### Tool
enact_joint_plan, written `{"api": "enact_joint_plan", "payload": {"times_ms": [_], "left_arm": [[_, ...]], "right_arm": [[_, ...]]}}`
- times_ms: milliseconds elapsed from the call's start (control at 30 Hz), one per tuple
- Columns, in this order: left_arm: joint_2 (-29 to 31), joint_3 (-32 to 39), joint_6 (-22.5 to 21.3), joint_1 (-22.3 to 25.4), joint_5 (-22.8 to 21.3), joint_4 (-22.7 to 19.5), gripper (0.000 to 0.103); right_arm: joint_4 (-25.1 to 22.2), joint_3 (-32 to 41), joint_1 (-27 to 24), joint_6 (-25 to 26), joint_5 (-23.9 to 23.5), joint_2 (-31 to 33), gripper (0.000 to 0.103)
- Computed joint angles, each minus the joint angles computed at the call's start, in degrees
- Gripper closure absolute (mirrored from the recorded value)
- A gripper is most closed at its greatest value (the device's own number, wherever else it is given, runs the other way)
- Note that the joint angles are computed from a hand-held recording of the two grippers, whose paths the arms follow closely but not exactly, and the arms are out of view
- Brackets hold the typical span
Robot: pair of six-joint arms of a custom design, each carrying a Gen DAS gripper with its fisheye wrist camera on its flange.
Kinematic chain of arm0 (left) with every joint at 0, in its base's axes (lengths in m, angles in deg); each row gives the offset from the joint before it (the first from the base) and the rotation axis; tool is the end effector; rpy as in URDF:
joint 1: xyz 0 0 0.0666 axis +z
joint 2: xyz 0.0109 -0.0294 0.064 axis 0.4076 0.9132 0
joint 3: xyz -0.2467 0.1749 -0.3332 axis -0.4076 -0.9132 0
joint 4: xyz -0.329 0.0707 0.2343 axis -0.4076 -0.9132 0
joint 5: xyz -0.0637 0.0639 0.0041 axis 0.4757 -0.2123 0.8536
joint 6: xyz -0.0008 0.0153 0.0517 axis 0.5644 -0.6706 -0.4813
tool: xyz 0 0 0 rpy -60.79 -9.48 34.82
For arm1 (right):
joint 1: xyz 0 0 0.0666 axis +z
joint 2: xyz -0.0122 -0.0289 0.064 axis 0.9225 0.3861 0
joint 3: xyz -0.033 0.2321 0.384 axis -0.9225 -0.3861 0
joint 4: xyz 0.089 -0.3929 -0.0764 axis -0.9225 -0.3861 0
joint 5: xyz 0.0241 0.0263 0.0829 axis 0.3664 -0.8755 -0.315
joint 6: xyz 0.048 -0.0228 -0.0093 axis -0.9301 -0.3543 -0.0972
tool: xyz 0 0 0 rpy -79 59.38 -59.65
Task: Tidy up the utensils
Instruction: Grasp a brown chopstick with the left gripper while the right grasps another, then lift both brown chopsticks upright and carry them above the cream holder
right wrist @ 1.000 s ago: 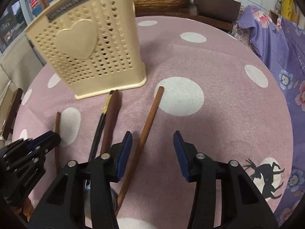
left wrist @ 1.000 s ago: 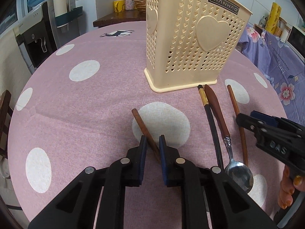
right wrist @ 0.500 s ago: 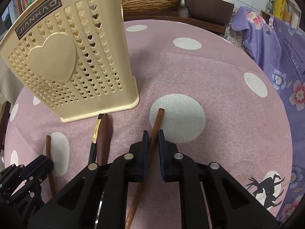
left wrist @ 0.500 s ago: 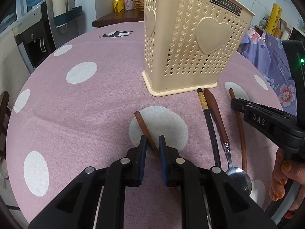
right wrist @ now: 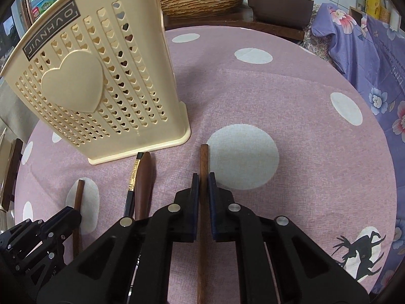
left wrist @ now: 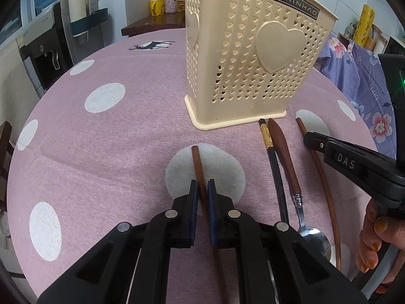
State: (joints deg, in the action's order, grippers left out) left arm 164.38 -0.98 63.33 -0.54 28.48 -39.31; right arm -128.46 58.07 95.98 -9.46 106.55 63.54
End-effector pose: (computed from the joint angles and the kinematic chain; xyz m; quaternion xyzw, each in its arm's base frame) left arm 0.5953 -0.2770 0.2970 0.2402 0.9246 -0.1045 0.2766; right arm 0.6225 0.3247 0.2962 0.2287 0.9257 0.0051 0.3013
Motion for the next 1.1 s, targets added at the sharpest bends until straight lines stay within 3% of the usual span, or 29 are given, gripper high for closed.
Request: {"api": "enact_joint_plan", "payload": {"times_ms": [333,433,633,867,1100], "left_arm": [[-0.11,-0.22,0.1,-0.02,0.12,0.26,0.095],[-0.3,-0.22,1.66,0.57,1.87,0.32,0.095],[-4.18,-3.38,2.83,1.49,4.09,4.74,0.095],[-8.77,-6.02,4.75,2.96,7.94,8.84,0.095],[-13.63,-9.05,4.04,4.31,11.66,12.64,0.095]], "right_arm": [[1.83,-1.53,-0.02,0.43,-1.37,-1.04,0.095],[4.68,-3.51,0.02,0.76,-1.71,-2.56,0.095],[12.82,-9.49,0.66,2.33,-3.02,-7.85,0.095],[20.42,-14.7,2.63,7.62,-1.95,-14.18,0.095],[24.8,-19.11,3.88,10.97,-2.64,-20.05,0.095]]}}
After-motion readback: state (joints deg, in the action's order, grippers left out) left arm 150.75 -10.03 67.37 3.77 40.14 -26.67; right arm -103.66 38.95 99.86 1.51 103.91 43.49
